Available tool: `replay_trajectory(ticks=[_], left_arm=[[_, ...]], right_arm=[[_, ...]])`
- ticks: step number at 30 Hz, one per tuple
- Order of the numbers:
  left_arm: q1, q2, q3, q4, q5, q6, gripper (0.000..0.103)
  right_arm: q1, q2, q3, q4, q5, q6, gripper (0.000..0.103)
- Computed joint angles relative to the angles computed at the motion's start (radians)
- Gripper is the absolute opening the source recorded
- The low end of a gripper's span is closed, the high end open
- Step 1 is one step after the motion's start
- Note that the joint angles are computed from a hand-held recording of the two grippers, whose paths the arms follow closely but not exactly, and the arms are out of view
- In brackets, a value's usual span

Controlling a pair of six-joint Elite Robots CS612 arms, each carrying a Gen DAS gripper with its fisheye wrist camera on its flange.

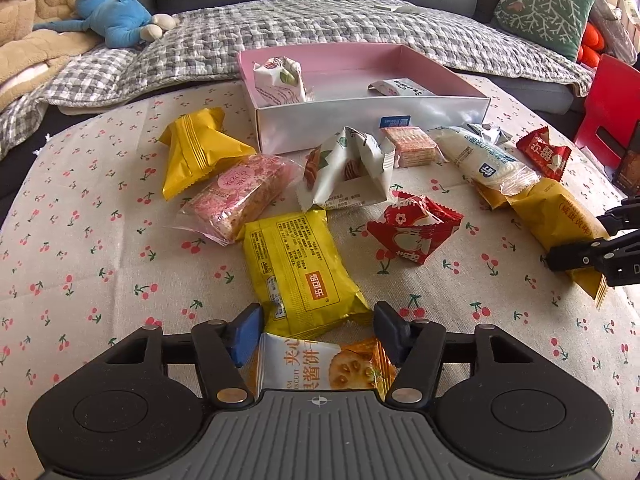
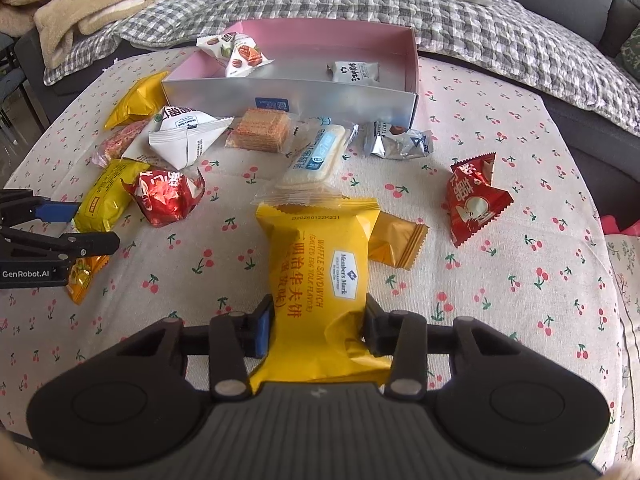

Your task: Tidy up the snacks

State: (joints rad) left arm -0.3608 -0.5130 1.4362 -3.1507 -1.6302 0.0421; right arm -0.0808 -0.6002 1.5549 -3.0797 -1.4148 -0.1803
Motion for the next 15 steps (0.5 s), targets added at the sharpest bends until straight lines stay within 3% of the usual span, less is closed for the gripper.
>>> replay_trajectory(ticks=[4,6,7,13,14,15], left_arm=[[-0.002,-0.013,0.004,0.028,-0.004,0.005,0.042],[0.000,-0.018,0.003,0.049,-0.020,0.003,0.021],[0.001,-0.020,0.002,0.068,-0.031,0.001,0.016],[0.000,-0.031,0.009,0.093,-0.066,0.014,0.008],[0.000,-0.032,0.010,0.094,-0.074,0.016,0.001],[0.001,-0.033,0.010,0.093,-0.084,0.017,0.001]], right_arm=[[-0.002,-0.003,0.000,-0.002,0.010,0.009,0.038],[-0.003,-0.005,0.001,-0.003,0.014,0.014,0.038],[-0.004,-0.005,0.001,-0.005,0.016,0.015,0.038],[-0.004,-0.010,0.004,-0.020,0.028,0.023,0.037],[-0.004,-0.010,0.005,-0.022,0.032,0.025,0.037],[-0.004,-0.011,0.005,-0.022,0.035,0.026,0.037]])
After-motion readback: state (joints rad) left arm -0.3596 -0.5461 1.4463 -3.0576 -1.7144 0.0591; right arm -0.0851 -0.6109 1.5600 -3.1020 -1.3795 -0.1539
